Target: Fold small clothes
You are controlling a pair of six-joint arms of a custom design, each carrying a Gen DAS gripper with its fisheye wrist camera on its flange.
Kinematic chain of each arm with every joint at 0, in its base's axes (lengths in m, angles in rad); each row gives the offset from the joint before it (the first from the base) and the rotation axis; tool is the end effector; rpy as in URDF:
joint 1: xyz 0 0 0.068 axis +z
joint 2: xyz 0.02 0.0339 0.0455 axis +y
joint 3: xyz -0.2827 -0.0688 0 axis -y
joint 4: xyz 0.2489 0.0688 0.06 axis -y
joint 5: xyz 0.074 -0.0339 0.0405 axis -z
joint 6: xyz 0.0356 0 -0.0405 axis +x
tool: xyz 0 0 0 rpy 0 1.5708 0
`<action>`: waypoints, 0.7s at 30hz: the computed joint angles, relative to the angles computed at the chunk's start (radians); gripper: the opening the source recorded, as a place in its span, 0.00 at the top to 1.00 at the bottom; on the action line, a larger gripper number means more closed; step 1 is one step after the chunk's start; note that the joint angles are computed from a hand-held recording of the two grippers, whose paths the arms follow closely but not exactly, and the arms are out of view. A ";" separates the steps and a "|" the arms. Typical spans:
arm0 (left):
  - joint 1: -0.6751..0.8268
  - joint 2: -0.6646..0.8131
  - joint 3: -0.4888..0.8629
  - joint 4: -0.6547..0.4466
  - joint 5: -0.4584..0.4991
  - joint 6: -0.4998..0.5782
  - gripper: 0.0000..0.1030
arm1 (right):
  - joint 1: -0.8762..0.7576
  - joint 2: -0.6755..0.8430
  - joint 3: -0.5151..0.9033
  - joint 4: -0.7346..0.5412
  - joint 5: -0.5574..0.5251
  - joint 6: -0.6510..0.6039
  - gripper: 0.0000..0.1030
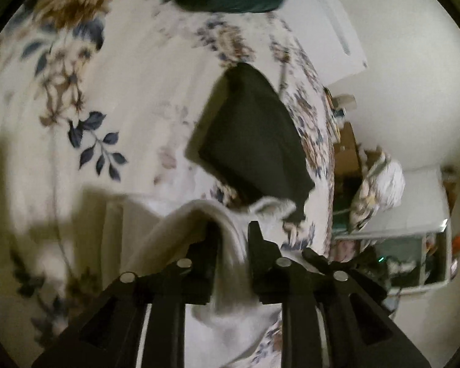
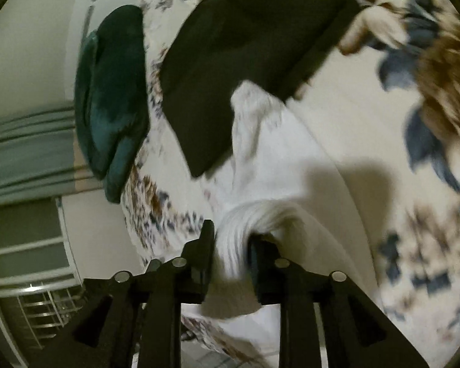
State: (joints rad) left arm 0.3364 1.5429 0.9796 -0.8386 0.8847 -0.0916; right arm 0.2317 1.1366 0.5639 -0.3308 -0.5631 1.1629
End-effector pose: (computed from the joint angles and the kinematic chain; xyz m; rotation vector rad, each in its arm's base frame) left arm 0.2647 0.0634 0.2187 -0.4537 2.5824 -1.2046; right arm 0.1973 0.0661 0.2037 0.9800 2.5593 1.2115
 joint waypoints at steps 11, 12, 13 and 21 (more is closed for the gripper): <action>-0.071 -0.003 -0.012 0.035 -0.246 0.203 0.61 | -0.020 0.007 0.041 -0.156 0.143 -0.218 0.44; -0.109 -0.003 -0.019 0.053 -0.294 0.212 0.62 | -0.007 0.010 0.051 -0.188 0.173 -0.251 0.44; -0.148 -0.005 -0.029 0.074 -0.335 0.223 0.62 | 0.008 0.024 0.059 -0.198 0.194 -0.283 0.44; -0.218 -0.019 -0.071 0.195 -0.436 0.202 0.96 | 0.114 0.253 0.108 -0.112 0.289 -0.350 0.92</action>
State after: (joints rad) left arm 0.1186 1.5237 0.9088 -0.6438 0.4482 0.1106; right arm 0.3454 1.3899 0.6722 -0.4427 -0.2742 0.8131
